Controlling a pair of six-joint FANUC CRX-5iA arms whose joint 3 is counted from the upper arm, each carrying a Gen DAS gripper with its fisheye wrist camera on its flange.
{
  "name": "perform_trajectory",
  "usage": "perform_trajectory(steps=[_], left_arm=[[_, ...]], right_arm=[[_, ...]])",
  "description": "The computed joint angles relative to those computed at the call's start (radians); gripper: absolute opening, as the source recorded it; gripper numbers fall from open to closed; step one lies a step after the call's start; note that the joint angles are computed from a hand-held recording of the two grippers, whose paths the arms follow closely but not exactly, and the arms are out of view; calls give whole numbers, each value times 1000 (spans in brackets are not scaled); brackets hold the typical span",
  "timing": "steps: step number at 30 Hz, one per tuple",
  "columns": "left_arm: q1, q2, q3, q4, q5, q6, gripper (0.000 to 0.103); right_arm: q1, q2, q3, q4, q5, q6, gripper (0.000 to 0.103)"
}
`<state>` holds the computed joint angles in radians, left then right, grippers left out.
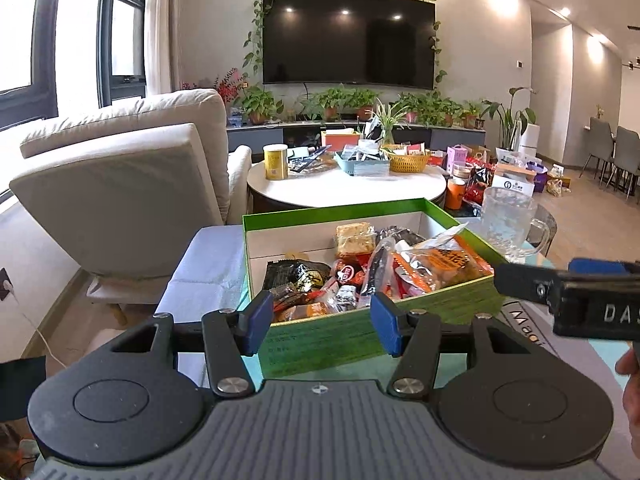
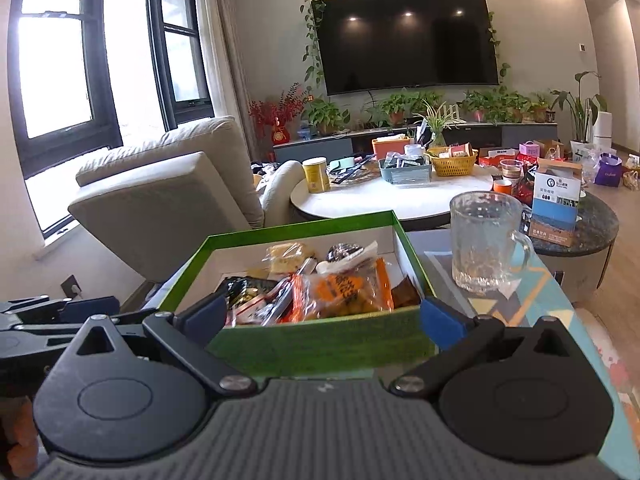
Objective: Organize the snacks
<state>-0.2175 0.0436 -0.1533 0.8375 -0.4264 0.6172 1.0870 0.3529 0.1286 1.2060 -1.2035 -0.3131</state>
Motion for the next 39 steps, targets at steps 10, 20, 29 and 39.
perform_trajectory(steps=[10,20,29,39], left_arm=[[-3,-68,-58,-42,2,64,59],[2,-87,-37,-198,-15,200,70],[-5,-96,-46,-195,-29,160,70],[3,-101,-48,-197,-45,165,70]], right_arm=[[45,-41,-70,26,-41,-107,66],[67,-46,-89,46,-64,-140,66],[74,-49,-94,40,-64,-130,66],[83,-51,-95,33,-70,-125,66]])
